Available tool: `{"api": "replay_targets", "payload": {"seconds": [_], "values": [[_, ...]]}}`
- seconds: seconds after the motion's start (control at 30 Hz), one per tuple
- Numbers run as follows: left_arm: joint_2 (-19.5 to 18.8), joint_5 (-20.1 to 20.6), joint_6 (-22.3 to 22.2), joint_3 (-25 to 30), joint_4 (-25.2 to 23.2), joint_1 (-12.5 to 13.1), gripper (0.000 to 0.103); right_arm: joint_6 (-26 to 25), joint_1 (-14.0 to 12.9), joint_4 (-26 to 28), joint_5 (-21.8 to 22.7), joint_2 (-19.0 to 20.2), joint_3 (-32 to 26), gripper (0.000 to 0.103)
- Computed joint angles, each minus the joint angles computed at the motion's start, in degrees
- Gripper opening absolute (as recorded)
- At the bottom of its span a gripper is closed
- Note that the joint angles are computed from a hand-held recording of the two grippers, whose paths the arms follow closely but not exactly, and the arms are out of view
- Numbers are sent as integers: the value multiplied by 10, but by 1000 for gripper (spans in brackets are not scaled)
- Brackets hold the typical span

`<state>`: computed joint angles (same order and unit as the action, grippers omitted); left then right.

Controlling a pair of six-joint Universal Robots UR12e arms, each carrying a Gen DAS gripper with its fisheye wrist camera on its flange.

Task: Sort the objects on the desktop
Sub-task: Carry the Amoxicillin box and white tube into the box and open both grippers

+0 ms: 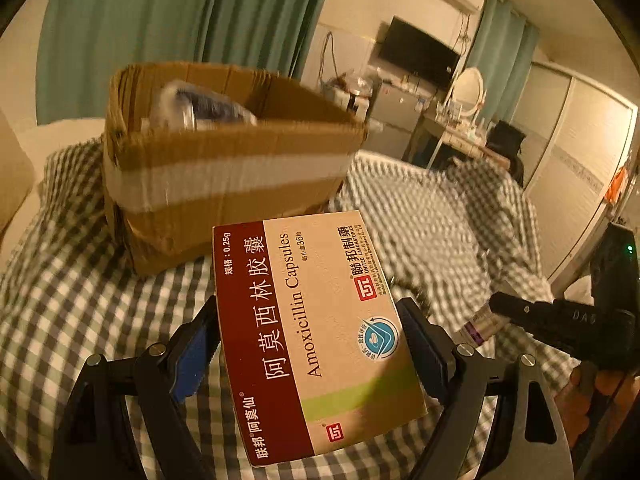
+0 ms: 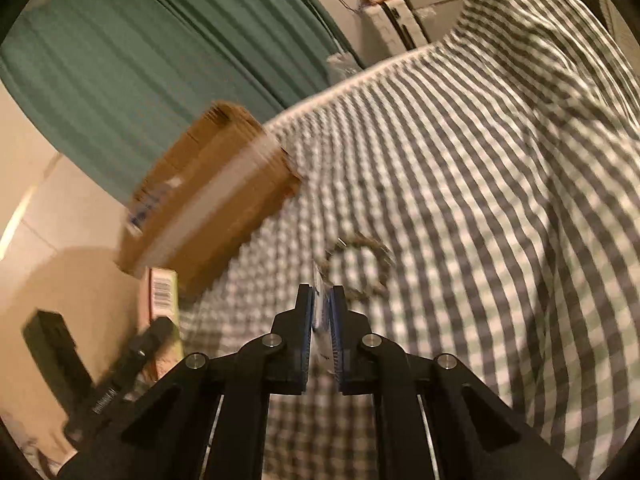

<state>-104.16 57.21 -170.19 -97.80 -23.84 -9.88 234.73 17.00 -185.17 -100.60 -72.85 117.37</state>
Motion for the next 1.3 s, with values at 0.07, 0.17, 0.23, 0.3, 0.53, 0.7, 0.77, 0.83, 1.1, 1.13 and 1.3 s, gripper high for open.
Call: {"api": "replay_targets", "payload": {"seconds": [0.07, 0.17, 0.23, 0.3, 0.53, 0.7, 0.77, 0.83, 1.1, 1.13, 1.3], "values": [[0, -6, -13, 9, 17, 2, 87, -18, -6, -14, 5, -5, -8, 9], [-2, -1, -13, 35, 32, 0, 87, -37, -23, -47, 33, -5, -25, 9], [-8, 12, 7, 63, 40, -3, 87, -51, -38, -53, 64, 1, -47, 9], [-20, 35, 3, 90, 51, -7, 87, -60, -48, -56, 87, 11, -73, 9], [-89, 136, -37, 192, 82, -19, 87, -97, -67, -24, 127, 66, -192, 9], [-128, 194, -69, 229, 61, -29, 90, -120, -68, 57, 143, 112, -260, 10], [-135, 157, -73, 235, 53, -26, 101, -119, -70, 72, 155, 126, -274, 12], [-138, 148, -76, 241, 31, -26, 103, -118, -68, 81, 148, 134, -282, 33], [-95, 159, -115, 183, 59, -12, 103, -104, -44, -9, 27, 104, -232, 75], [-83, 143, -113, 166, 70, -7, 103, -123, -36, -14, 0, 92, -220, 78], [-15, 162, -64, 79, 124, -8, 103, -196, 16, 11, -162, 35, -168, 100]]}}
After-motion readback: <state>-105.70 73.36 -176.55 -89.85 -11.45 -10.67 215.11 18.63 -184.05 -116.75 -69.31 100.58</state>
